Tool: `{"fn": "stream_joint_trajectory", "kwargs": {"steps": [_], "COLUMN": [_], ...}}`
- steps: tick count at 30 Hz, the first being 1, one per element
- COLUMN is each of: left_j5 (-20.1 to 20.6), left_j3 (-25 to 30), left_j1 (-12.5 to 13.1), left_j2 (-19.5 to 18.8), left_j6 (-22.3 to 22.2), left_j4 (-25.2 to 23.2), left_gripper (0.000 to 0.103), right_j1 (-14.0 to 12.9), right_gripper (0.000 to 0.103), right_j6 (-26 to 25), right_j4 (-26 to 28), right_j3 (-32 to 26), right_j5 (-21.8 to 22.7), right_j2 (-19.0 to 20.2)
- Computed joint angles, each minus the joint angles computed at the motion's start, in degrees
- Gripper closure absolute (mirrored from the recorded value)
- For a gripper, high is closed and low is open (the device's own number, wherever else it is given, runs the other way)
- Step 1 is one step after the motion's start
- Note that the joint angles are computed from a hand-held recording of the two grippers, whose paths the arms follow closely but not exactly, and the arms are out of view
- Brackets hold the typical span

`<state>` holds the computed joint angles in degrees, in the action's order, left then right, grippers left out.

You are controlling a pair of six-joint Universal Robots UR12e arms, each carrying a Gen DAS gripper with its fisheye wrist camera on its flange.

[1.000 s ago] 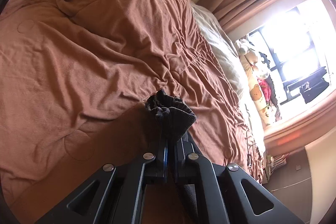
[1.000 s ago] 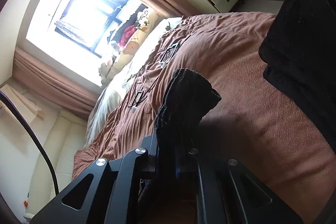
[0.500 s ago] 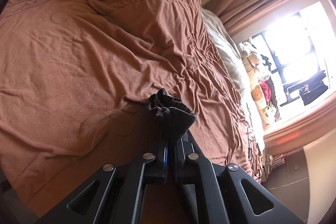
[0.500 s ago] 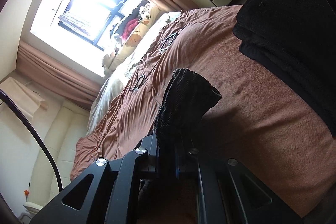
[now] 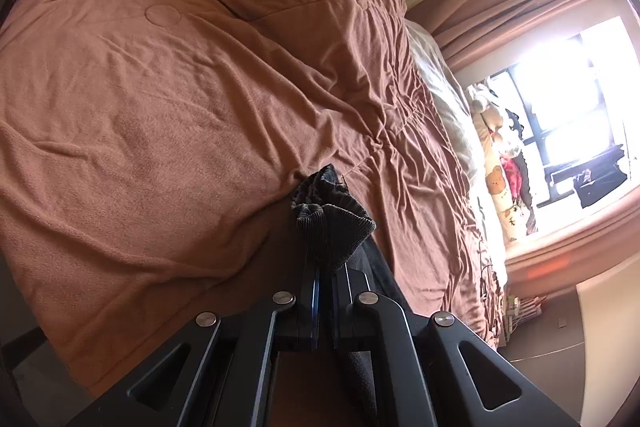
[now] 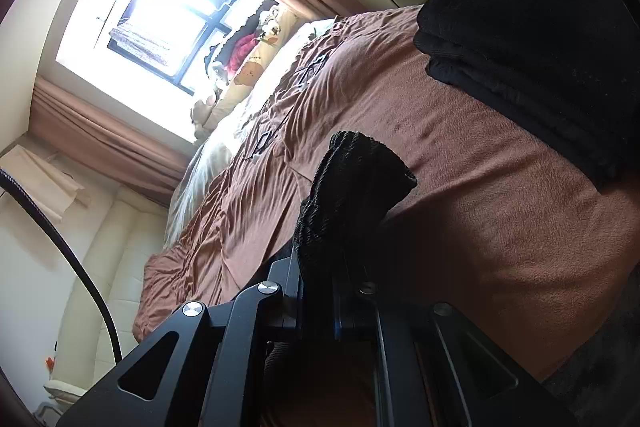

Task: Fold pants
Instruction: 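Lift the hem and waistband off the bed with both grippers, then lower the black pants onto the bed and open both grippers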

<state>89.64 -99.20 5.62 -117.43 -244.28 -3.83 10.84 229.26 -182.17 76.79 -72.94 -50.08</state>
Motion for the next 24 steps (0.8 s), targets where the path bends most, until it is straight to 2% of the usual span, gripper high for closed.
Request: {"fn": "stream_joint_trajectory", "kwargs": {"steps": [5,13,14,16,17,18,19,20,24], "left_j5": [-0.81,-2.66,-2.65,-2.13,-1.01,0.01,0.5,0.66,3.87], "left_j3": [-1.88,-3.56,-3.52,-3.32,-2.92,-2.78,-2.95,-3.27,-2.98], "left_j1": [0.3,0.72,0.71,0.64,0.5,0.4,0.43,0.52,0.26], "left_j2": [-0.82,-1.58,-1.47,-1.01,-0.61,-0.29,-0.03,0.26,1.38], "left_j6": [-1.89,-3.68,-3.58,-3.37,-3.09,-2.98,-3.0,-2.93,-1.64], "left_j4": [0.0,-2.33,-3.63,-7.16,-10.24,-11.93,-11.99,-11.34,-12.19], "left_gripper": [0.099,0.097,0.095,0.082,0.068,0.061,0.06,0.057,0.046], "right_j1": [-0.24,0.14,0.17,0.3,0.31,0.27,0.35,0.5,0.82], "right_gripper": [0.097,0.096,0.096,0.09,0.086,0.077,0.072,0.071,0.061], "right_j6": [2.15,1.97,2.3,3.34,4.09,4.55,4.22,3.28,-0.58], "right_j4": [1.52,5.06,5.87,9.52,11.34,13.34,14.8,15.52,14.17], "right_j3": [1.6,2.72,2.77,2.93,3.11,3.26,3.61,4.13,6.29], "right_j5": [-0.6,-2.82,-2.8,-3.44,-3.45,-3.52,-4.45,-6.2,-9.94], "right_j2": [0.0,0.09,0.03,-0.56,-0.9,-1.35,-1.97,-2.7,-5.33]}}
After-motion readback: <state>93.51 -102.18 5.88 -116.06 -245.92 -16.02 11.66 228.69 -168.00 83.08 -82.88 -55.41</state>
